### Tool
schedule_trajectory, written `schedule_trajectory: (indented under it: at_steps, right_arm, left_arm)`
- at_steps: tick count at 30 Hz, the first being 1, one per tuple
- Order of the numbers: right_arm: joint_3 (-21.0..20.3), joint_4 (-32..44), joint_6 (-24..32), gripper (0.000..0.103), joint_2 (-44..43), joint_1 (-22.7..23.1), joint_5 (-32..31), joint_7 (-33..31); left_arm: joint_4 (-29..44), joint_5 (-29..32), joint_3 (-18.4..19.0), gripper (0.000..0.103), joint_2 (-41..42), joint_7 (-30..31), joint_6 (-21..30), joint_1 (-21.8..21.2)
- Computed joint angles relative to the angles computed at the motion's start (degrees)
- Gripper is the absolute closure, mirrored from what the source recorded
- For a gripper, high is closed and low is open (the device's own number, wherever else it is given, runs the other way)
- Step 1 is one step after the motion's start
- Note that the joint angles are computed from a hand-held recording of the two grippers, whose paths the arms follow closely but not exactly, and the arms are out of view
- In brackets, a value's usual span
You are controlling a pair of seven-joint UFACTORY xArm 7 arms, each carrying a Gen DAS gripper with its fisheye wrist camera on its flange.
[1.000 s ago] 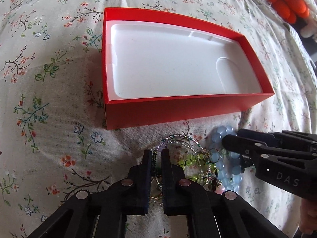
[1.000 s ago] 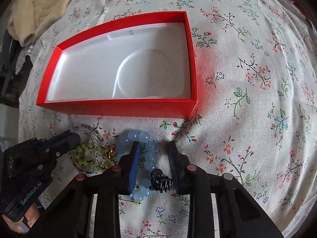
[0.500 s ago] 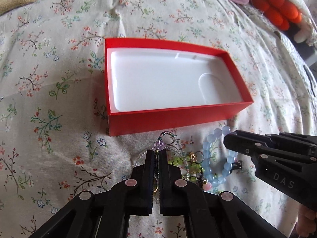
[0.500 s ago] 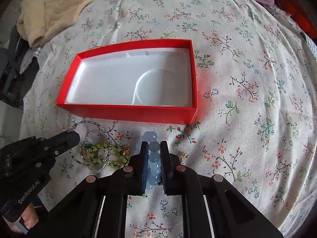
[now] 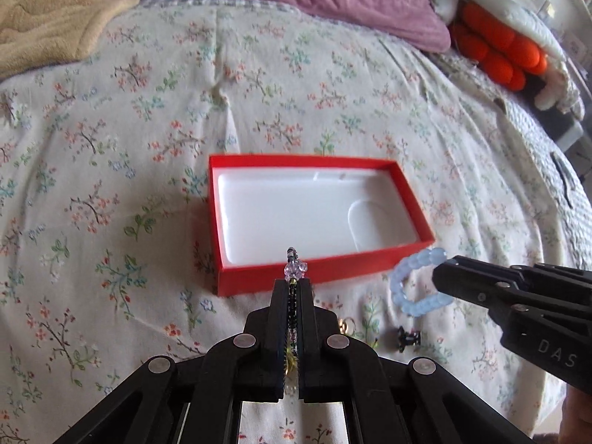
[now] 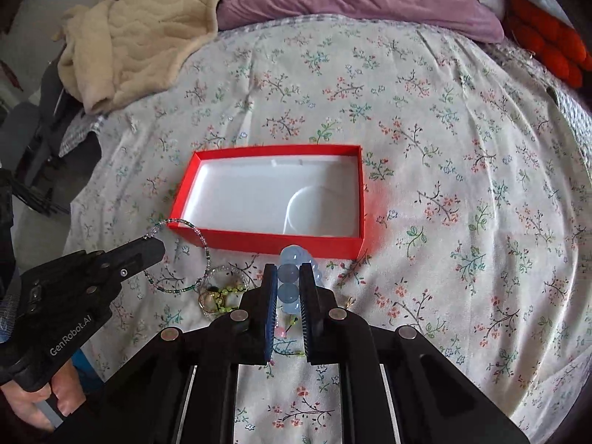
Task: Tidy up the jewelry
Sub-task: 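Carry both bracelets into the red box and open both tools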
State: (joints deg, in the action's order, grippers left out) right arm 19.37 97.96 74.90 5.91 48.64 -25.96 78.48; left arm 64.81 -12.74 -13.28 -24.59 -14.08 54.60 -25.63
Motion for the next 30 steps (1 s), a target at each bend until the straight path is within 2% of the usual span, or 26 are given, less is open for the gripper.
schedule_trajectory:
  at_steps: [4,11,14,19,25,30]
  right_arm:
    - [0.02,1.78,1.33,0.09,-0.28,0.22,-2.09,1.22]
    - [-0.49,4.95,2.14,0.09,0.26,0.91,-7.07,2.38]
    - [-0.98,5.74,2.03,0.09,0.95,0.79,-8.16,2.43]
    - [-2.13,5.52,0.29,0.09,2.3,0.13,-8.1,1.88]
    - [-3.11,4.57,-6.26,0.09,3.92,-0.71,-5.8,0.81]
    - [-4.31,4.9,-1.68,0.09,5.49,-0.25,-4.31,-0.23]
  left_arm:
    - [1.31,-0.24,0.0,0.103,0.77,-1.06,-2.31,0.3]
    - [1.66,-4.23,0.91,0.103,2.96,-1.93,-9.99,-0.54]
    - [1.42,-3.49,0.41,0.103,4.69,-3.52,-11.65,-0.21]
    - [0.7,0.01,-0.15,0.103,7.1,-7.42,-11.22,1.03]
    - [0.22,3.66,-0.39,0.103,8.23,-10.23,-10.97,1.75]
    - [0.53,6.66,-0.78,0.103,8.59,-11.32,-9.77,1.95]
